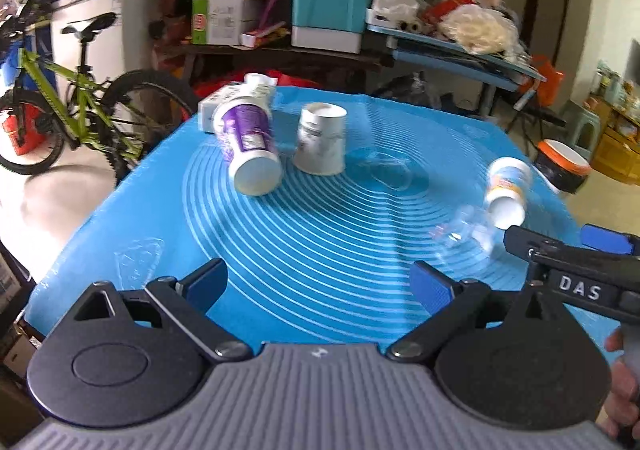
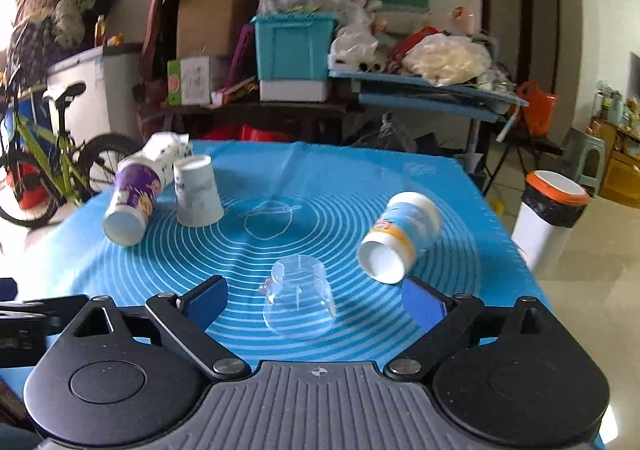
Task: Flip cup upside down
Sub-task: 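Withdraw the right gripper up from the clear cup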
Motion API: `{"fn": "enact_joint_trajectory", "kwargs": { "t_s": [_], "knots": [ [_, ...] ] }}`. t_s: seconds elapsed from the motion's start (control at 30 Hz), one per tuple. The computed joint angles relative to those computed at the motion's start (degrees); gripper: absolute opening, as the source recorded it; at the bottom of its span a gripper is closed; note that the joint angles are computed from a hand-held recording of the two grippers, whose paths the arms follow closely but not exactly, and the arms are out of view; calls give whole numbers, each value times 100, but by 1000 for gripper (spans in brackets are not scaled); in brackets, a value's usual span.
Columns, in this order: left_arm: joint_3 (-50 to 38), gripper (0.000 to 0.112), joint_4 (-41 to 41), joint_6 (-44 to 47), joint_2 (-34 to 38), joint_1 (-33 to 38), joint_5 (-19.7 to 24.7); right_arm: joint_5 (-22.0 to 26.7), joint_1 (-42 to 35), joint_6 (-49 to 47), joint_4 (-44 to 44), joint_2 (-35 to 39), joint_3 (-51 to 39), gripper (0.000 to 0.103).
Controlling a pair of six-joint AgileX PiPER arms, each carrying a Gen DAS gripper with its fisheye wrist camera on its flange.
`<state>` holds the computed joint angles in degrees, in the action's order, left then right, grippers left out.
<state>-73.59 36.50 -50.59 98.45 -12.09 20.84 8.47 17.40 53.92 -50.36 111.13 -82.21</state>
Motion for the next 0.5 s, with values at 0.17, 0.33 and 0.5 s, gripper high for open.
{"fn": "enact_joint_trajectory", "kwargs": {
  "t_s": [0.17,0.33,0.5],
  "knots": [
    [286,97,-64,203,-294,-154,8,-33,-16,1125,-872,-807,942,97],
    [675,97,391,-30,-586,-360,-10,145,124,3425,-3190,-1455,1786,97],
    [970,97,1119,-629,-760,-572,82,281,251,4076,-3898,-1946,2334,97]
  ]
}}
